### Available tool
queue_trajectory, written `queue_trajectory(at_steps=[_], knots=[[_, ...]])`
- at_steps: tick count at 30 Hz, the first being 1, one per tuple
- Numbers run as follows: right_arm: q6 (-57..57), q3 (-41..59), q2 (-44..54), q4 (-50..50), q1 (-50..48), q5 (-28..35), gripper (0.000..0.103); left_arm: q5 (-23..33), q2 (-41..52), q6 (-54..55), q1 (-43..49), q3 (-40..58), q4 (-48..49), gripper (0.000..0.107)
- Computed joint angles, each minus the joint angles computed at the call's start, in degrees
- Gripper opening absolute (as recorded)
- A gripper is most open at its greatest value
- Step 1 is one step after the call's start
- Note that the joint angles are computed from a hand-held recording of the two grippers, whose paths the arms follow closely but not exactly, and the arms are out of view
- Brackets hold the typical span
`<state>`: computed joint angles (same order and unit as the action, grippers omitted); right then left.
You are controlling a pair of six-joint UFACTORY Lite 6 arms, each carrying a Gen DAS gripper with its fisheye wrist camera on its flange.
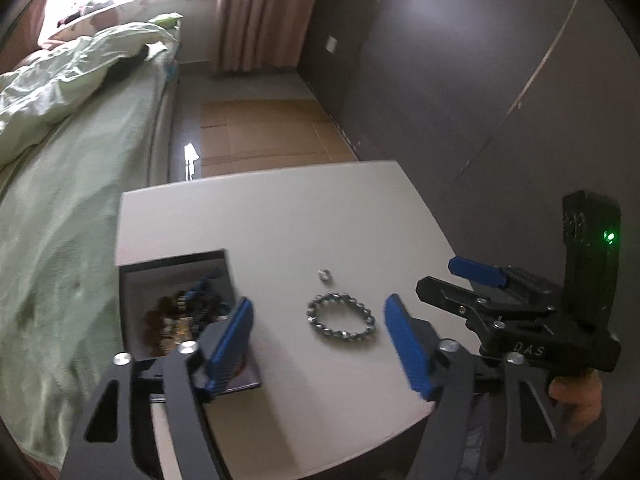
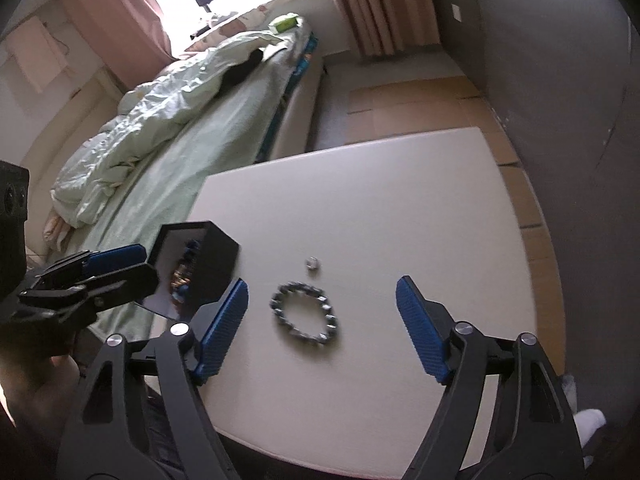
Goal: Organize jewelry
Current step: 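Grasp the grey bead bracelet with the left gripper and lift it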
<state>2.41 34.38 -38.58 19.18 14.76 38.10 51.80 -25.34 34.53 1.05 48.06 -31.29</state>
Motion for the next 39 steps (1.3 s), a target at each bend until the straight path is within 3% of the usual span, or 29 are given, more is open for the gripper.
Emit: queue_trajectory(at_steps=[2,5,14,21,25,28,30,39], knots=[[-1.9,-0.3,0.3,0.7,-2.4,1.0,0.070,-2.8,1.7,-4.5,-5.2,-0.5,2.9,0.051],[-4.0,-1.0,0.8,1.6,-5.8,2.0,0.066,-6.6,4.5,-10.4,-11.4,-1.0,6.8,0.046],[-6.1,-2.0,1.3,-0.1,-10.0,2.8,0.066,-16.4,15.5,-27.9,-23.2,-1.1,22.1,0.030],[-8.6,-2.6,2.8,0.8,-12.9,2.3,0.066,-20.1,22.0,-34.6,-25.1,-1.2,29.6,0.029],[-7.3,-2.4,4.6,0.0,-11.0,0.8,0.066,-21.5,25.9,-36.1,-25.0,-0.9,30.4,0.019],[-6.3,-2.1,6.3,-0.2,-9.5,-0.6,0.066,-22.1,26.1,-38.6,-25.7,-0.9,32.5,0.018],[-5.1,-1.9,7.3,-0.8,-7.9,-1.7,0.066,-22.8,25.8,-40.3,-25.5,-1.6,34.1,0.006],[4.8,-1.0,10.5,-10.0,3.5,-8.5,0.058,-20.4,18.6,-25.0,-18.0,-1.1,18.9,0.007]])
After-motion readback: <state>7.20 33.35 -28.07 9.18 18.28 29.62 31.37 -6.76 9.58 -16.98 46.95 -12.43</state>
